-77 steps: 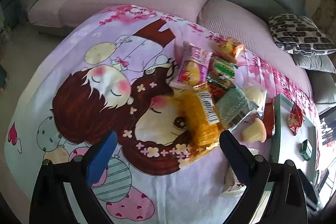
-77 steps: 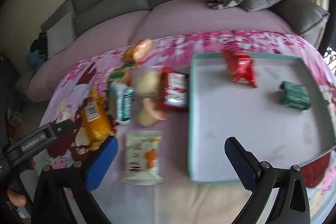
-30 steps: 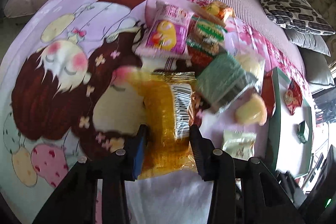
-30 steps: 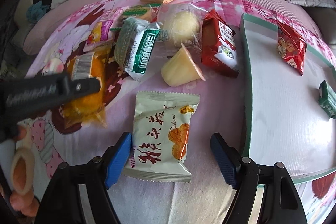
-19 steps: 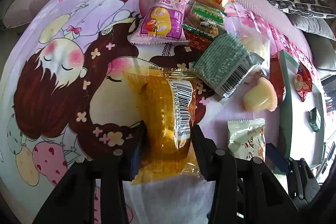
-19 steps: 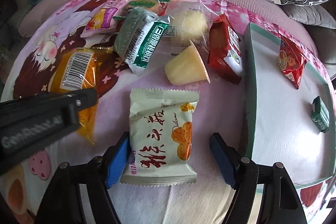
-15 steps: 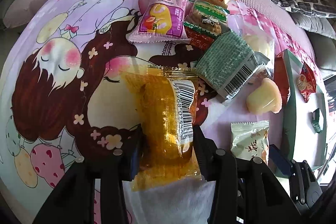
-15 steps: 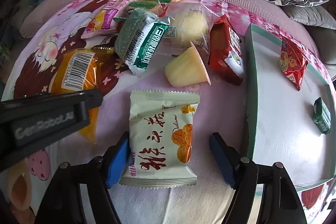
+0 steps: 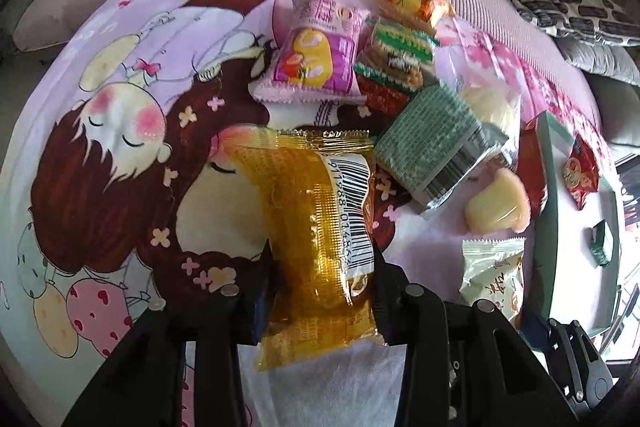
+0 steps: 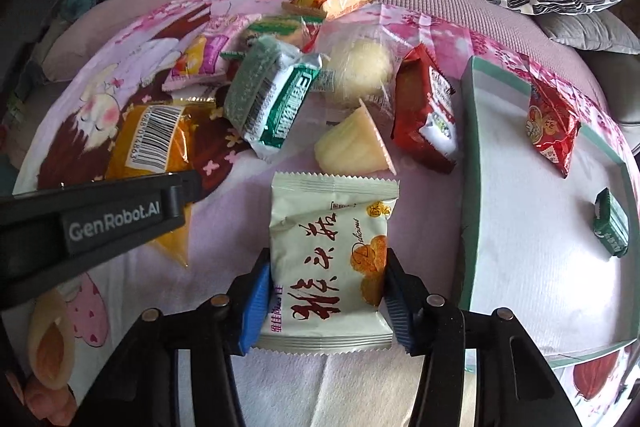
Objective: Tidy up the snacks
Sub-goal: 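Grasp the yellow barcode bag with the left gripper while the right grasps the cream pastry packet, then carry both packets into the teal tray and open both grippers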
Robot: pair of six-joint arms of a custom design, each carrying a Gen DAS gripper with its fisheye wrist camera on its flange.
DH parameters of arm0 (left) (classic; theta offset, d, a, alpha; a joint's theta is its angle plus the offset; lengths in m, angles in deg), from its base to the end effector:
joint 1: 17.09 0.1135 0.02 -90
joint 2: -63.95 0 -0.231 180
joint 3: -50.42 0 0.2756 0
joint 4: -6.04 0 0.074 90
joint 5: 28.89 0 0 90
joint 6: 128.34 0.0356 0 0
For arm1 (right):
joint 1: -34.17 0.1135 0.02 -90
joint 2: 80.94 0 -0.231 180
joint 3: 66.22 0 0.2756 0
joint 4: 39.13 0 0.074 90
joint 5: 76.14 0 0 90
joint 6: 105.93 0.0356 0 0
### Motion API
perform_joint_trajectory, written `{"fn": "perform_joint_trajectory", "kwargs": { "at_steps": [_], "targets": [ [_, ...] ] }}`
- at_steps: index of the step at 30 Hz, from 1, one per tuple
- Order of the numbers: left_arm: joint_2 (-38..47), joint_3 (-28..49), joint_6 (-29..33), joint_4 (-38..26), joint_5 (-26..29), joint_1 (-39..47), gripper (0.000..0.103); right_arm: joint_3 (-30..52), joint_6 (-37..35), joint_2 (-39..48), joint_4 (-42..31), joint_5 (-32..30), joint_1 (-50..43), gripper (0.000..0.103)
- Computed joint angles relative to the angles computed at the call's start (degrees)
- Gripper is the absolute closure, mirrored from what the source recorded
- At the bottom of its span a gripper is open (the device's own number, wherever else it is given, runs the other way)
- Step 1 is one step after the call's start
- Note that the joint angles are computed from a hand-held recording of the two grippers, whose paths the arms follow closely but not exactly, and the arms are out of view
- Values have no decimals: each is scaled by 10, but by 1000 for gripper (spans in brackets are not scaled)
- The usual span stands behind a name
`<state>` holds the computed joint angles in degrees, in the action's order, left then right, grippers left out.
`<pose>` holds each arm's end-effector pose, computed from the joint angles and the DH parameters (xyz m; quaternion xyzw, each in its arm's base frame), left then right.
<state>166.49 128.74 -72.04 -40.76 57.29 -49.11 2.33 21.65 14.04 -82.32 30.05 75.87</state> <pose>0.3040 -0.1873 0.1224 -0.0199 0.9856 -0.0618 0.1563 0.2489 0.2085 0.1195 -0.0101 0.9747 0.0050 0.2233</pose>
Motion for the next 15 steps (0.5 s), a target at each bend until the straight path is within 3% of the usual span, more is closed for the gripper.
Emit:
{"fn": "perform_joint_trajectory", "kwargs": {
  "at_steps": [11, 15],
  "targets": [
    [-91, -30, -10, 22, -35, -10, 61, -46, 9, -119, 4, 20, 2, 49],
    [-89, -22, -8, 33, -36, -23, 61, -62, 21, -152, -5, 19, -10, 49]
  ]
}}
